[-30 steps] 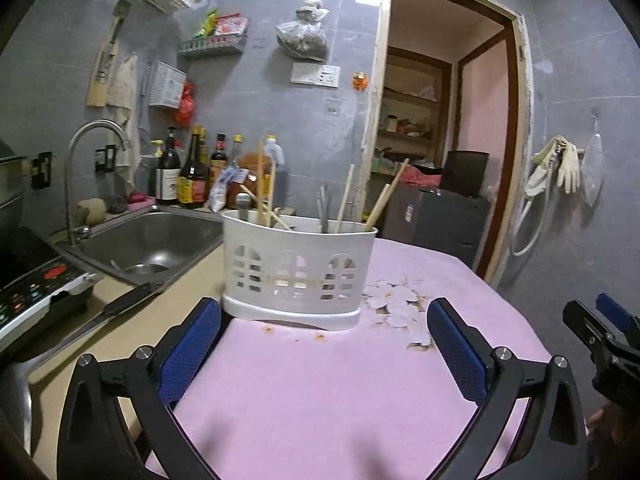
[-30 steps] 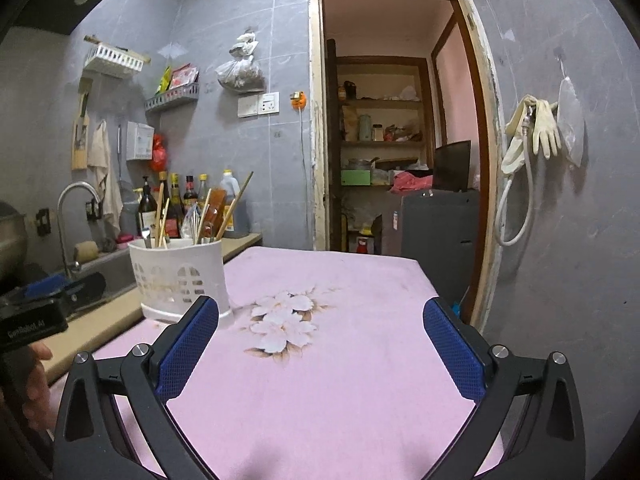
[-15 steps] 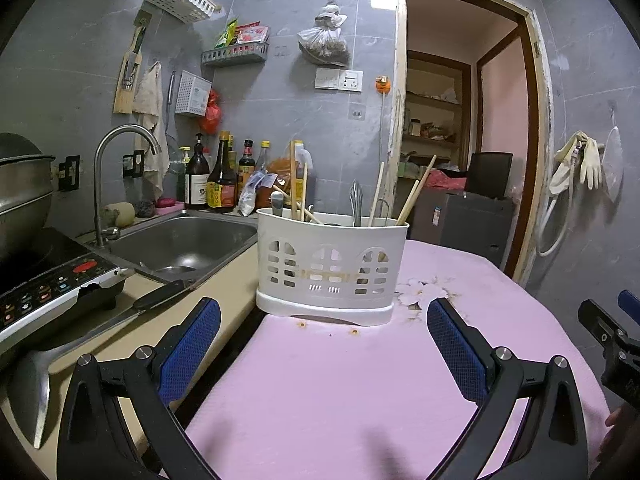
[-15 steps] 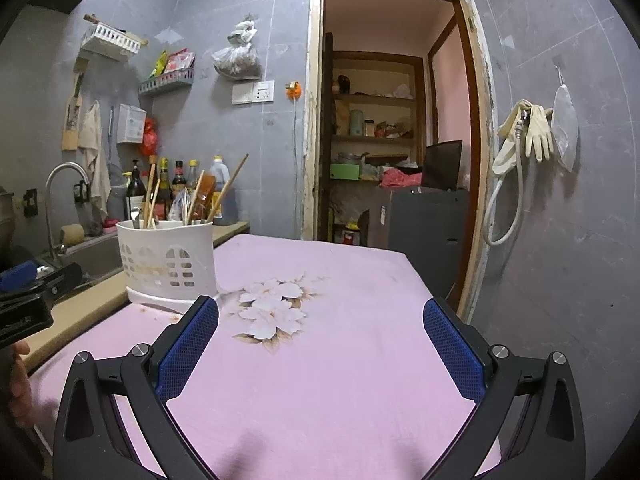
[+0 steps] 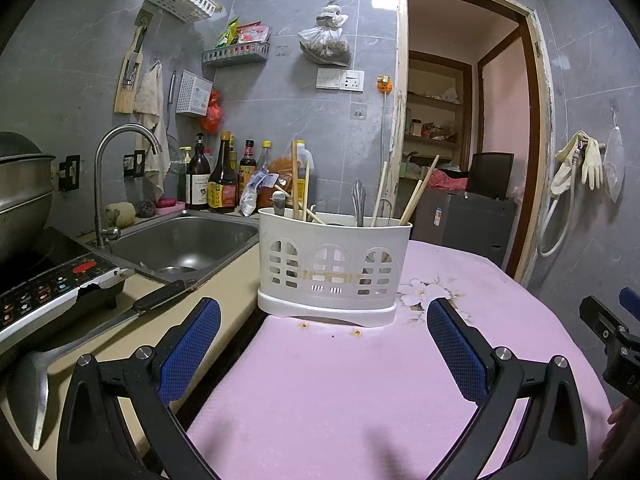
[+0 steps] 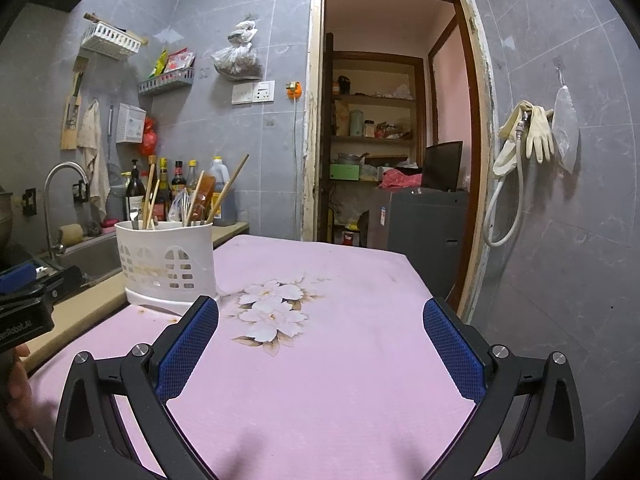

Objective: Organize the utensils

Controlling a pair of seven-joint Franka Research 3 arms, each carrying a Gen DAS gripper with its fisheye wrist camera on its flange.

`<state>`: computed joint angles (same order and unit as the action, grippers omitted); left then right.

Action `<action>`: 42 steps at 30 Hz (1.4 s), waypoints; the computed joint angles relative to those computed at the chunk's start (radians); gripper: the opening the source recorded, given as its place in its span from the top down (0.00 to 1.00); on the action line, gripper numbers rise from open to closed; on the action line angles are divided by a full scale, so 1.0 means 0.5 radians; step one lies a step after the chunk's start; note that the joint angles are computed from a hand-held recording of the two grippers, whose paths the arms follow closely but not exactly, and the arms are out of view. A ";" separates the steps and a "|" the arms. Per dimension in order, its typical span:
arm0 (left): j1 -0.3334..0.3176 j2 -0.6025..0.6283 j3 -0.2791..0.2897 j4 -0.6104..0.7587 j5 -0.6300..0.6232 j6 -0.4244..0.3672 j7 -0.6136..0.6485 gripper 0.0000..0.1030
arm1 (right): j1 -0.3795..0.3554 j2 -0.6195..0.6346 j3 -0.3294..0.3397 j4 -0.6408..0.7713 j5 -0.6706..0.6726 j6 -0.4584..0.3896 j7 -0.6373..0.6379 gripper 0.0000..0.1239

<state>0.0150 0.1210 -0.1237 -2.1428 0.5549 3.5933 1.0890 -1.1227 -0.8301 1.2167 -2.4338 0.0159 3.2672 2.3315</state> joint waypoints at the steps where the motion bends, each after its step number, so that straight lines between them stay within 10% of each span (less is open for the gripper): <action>1: -0.001 0.002 0.000 0.002 -0.003 0.001 0.001 0.02 | -0.001 -0.002 0.000 0.001 -0.001 -0.001 0.000 0.17; 42: -0.033 -0.025 0.004 -0.031 -0.082 0.008 0.097 0.02 | -0.011 -0.012 0.008 -0.002 -0.001 0.008 -0.002 0.17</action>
<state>-0.0016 0.1084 -0.1215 -2.1585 0.5138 3.5972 1.1375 -1.1283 -0.8360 1.2206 -2.4351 0.0156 3.2710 2.3307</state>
